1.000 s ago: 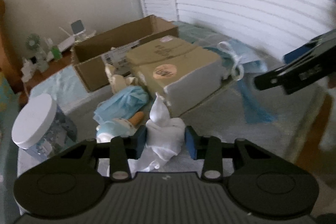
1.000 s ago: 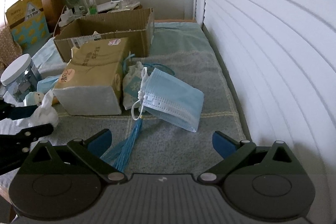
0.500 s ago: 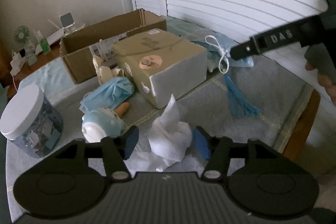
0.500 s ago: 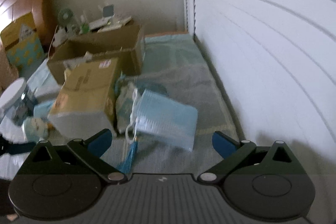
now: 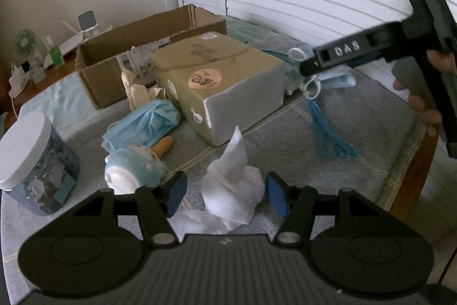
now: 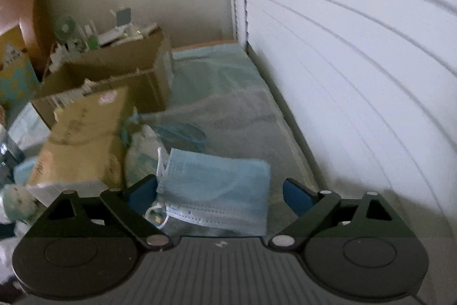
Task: Organize soft objects
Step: 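Grasp the packaged blue face mask with the right tool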
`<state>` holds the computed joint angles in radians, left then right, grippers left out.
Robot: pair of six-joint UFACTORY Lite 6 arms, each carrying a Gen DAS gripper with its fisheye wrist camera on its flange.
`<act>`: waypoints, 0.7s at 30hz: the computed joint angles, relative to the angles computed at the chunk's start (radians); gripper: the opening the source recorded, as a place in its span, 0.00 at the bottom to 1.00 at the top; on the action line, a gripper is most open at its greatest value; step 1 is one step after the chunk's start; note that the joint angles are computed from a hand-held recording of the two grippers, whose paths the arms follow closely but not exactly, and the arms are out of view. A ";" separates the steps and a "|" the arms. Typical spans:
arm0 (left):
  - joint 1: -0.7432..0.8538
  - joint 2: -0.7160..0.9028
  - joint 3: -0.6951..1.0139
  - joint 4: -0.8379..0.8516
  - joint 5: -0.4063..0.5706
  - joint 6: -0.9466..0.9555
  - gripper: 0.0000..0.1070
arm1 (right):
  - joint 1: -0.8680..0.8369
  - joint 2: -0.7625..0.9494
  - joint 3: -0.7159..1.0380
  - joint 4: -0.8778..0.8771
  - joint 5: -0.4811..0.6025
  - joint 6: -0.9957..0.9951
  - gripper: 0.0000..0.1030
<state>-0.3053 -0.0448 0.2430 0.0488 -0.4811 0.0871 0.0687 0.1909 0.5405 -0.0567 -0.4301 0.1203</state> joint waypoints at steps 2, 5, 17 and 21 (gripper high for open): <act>0.006 0.016 0.009 0.017 -0.002 -0.014 0.58 | -0.007 0.010 -0.006 0.020 -0.005 -0.030 0.93; 0.005 0.029 0.018 0.030 0.003 -0.021 0.58 | -0.003 0.037 0.000 0.059 -0.021 -0.074 0.92; 0.014 0.026 0.031 0.081 0.039 -0.053 0.56 | 0.003 0.073 0.021 0.063 -0.028 -0.104 0.79; 0.008 -0.013 0.018 0.079 0.067 -0.041 0.55 | 0.033 0.045 0.001 0.154 -0.025 -0.187 0.71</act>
